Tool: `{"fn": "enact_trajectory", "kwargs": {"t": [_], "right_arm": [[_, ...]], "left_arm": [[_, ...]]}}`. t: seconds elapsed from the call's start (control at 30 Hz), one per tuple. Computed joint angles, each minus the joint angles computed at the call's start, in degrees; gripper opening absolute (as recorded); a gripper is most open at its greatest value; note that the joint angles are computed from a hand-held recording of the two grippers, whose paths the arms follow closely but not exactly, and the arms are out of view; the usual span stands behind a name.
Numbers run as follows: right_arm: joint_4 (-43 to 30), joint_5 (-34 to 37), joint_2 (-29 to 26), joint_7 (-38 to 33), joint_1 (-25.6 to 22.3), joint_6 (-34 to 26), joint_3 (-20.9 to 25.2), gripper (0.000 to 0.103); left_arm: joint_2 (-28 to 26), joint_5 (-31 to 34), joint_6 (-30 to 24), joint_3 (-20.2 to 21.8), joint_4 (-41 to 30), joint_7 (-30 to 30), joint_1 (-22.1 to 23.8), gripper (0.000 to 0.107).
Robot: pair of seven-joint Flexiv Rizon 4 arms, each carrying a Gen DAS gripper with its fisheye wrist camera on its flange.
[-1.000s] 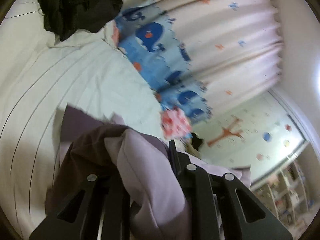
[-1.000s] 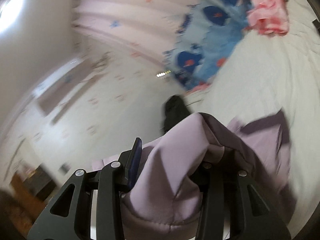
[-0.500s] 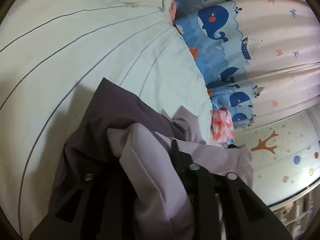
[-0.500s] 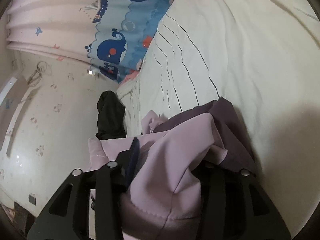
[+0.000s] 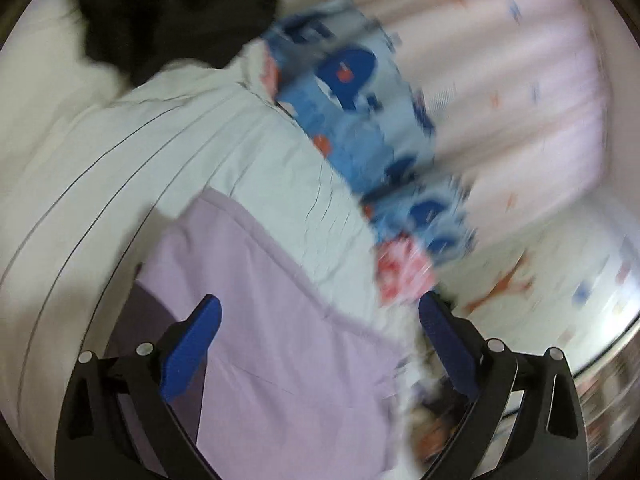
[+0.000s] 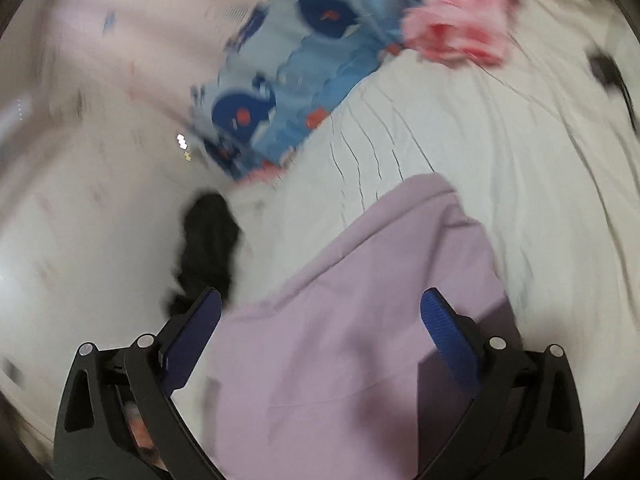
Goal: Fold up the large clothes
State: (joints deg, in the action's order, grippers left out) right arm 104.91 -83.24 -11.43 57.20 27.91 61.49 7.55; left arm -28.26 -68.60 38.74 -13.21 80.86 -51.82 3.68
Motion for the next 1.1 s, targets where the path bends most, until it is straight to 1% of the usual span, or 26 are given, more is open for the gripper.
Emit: {"fn": "enact_trajectory", "kwargs": {"t": [0.07, 0.17, 0.2, 0.23, 0.27, 0.3, 0.33, 0.37, 0.4, 0.47, 0.5, 0.53, 0.57, 0.6, 0.63, 0.67, 0.7, 0.73, 0.8, 0.83, 0.87, 0.9, 0.93, 1.0, 1.07, 1.1], "right_arm": [[-7.9, 13.8, -5.9, -18.7, 2.3, -8.6, 1.8, 0.097], [-19.3, 24.9, -13.8, -38.5, 6.5, -20.9, -0.2, 0.096], [-22.3, 27.0, -16.2, -43.0, 7.8, -26.0, -0.8, 0.096], [-23.5, 29.0, -18.1, -47.0, 8.4, -27.7, -2.0, 0.096], [-23.1, 31.4, -19.5, -49.9, 7.4, -25.6, -2.2, 0.097], [-22.0, 35.6, -21.2, -49.3, 4.8, -19.8, -0.6, 0.097], [-19.7, 36.1, -21.4, -45.3, 3.6, -13.7, -0.8, 0.097], [-18.7, 35.0, -21.1, -43.4, 3.9, -11.2, -2.5, 0.097], [-19.6, 36.7, -21.5, -45.2, 4.9, -12.5, -3.2, 0.097], [-24.6, 41.8, -23.5, -52.9, 5.6, -19.4, -1.8, 0.096], [-28.0, 44.4, -24.2, -57.3, 6.7, -24.7, -1.8, 0.096], [-29.9, 45.7, -24.0, -59.6, 8.8, -28.2, -3.6, 0.096], [-29.8, 44.1, -23.4, -59.0, 9.3, -29.1, -3.8, 0.096], [-28.0, 38.8, -21.7, -55.1, 10.5, -28.0, -5.1, 0.096], [-27.2, 37.2, -20.8, -53.8, 12.6, -28.1, -7.7, 0.096], [-26.9, 34.6, -20.4, -52.7, 13.6, -29.5, -9.0, 0.096], [-27.9, 32.7, -20.6, -53.4, 14.8, -33.0, -9.6, 0.096], [-29.9, 32.7, -21.9, -55.7, 15.3, -37.5, -9.7, 0.096], [-32.4, 35.9, -24.3, -60.2, 14.4, -42.7, -8.6, 0.096], [-31.6, 40.3, -24.8, -60.9, 13.0, -41.7, -8.1, 0.097], [-29.0, 43.9, -24.4, -59.0, 10.2, -37.0, -5.7, 0.097], [-24.8, 43.7, -22.9, -54.0, 7.8, -30.5, -4.4, 0.097], [-22.5, 42.0, -21.9, -51.5, 7.1, -27.8, -4.3, 0.096], [-23.5, 44.4, -22.2, -54.7, 8.9, -28.8, -6.4, 0.096], [-26.5, 46.0, -22.6, -58.5, 8.8, -32.7, -5.2, 0.096], [-26.9, 45.1, -22.2, -58.3, 9.8, -34.1, -5.8, 0.096]], "left_arm": [[-1.8, 6.0, 3.1, 0.6, -2.3, 0.5, -3.0, 0.094], [-6.4, 15.3, 11.4, 1.3, -6.7, 0.6, -7.3, 0.094], [-9.0, 20.0, 13.9, 2.8, -9.0, -1.9, -9.1, 0.094], [-11.8, 24.5, 15.4, 4.8, -11.1, -5.1, -10.5, 0.094], [-13.9, 27.6, 15.3, 5.9, -12.6, -7.6, -11.0, 0.094], [-15.9, 27.5, 13.7, 5.1, -13.2, -8.7, -10.2, 0.094], [-16.4, 26.5, 14.6, 3.5, -12.3, -8.8, -8.9, 0.093], [-16.4, 26.6, 15.4, 2.6, -11.9, -9.1, -8.3, 0.093], [-16.4, 27.9, 15.3, 2.6, -12.2, -10.1, -8.1, 0.093], [-16.2, 34.9, 14.1, 5.9, -14.1, -13.6, -9.8, 0.093], [-15.4, 39.2, 15.2, 8.4, -14.3, -15.9, -11.3, 0.092], [-15.1, 40.9, 17.2, 9.0, -14.4, -16.8, -12.2, 0.092], [-13.3, 42.5, 20.5, 8.8, -12.5, -17.2, -12.5, 0.092], [-11.5, 42.6, 25.1, 7.0, -9.8, -16.0, -12.0, 0.093], [-10.2, 43.2, 29.1, 5.5, -8.0, -14.8, -11.7, 0.093], [-9.8, 44.1, 31.6, 4.8, -7.3, -14.0, -11.6, 0.096], [-9.9, 46.0, 34.2, 5.1, -7.3, -13.6, -12.5, 0.096], [-10.3, 48.6, 35.8, 6.4, -7.7, -13.6, -13.8, 0.096], [-12.3, 52.3, 35.0, 9.1, -9.8, -15.2, -15.9, 0.096], [-13.1, 53.1, 34.1, 9.1, -9.9, -15.6, -15.9, 0.096], [-13.7, 52.4, 33.5, 7.4, -9.8, -15.4, -14.8, 0.096], [-13.7, 52.6, 34.7, 7.3, -9.3, -16.2, -14.9, 0.096], [-13.6, 53.7, 37.3, 8.3, -8.4, -17.2, -15.5, 0.096], [-13.5, 55.7, 38.8, 9.6, -7.8, -18.1, -16.5, 0.096], [-12.9, 58.2, 40.7, 11.6, -6.3, -18.9, -17.7, 0.096], [-13.4, 59.3, 40.4, 13.1, -7.1, -20.0, -18.9, 0.096]]}}
